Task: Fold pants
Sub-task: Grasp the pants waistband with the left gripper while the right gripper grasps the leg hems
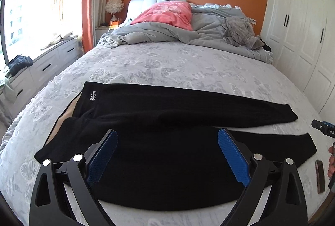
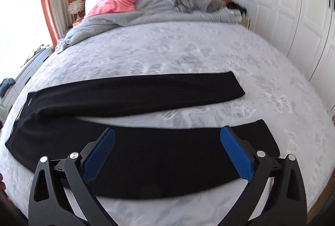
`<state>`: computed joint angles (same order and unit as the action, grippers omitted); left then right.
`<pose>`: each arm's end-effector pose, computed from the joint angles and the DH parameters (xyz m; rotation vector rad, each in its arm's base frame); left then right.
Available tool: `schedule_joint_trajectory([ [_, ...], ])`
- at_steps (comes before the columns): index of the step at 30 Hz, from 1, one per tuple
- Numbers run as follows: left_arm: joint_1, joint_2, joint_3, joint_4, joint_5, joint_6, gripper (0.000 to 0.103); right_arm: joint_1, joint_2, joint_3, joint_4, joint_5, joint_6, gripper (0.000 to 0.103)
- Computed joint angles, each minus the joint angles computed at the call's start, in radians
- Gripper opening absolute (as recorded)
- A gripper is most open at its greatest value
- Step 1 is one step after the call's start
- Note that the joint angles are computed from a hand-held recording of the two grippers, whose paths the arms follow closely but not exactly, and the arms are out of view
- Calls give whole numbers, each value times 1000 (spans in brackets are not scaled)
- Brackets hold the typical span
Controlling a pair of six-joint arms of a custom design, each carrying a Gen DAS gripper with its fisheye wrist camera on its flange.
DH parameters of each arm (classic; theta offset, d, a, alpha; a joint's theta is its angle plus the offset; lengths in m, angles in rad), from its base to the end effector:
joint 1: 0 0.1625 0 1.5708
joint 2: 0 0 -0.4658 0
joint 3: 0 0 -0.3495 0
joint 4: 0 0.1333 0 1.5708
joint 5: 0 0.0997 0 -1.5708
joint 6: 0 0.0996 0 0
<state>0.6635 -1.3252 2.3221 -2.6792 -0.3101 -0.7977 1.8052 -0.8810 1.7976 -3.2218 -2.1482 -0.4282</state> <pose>-0.1789 -0.4295 0.3017 0.0294 2.0873 -1.2225 0.2252 -0.6032 0.2493 0.5165 -2.3367 0.8419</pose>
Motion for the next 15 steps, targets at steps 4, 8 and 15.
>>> schedule_joint_trajectory([
  [4, 177, 4, -130, 20, 8, 127, 95, -90, 104, -234, 89, -1, -19, 98],
  [8, 360, 49, -309, 43, 71, 246, 95, -148, 200, -450, 180, 16, 19, 98],
  [15, 655, 142, -692, 306, -65, 173, 95, -195, 383, -814, 360, -29, 35, 98],
])
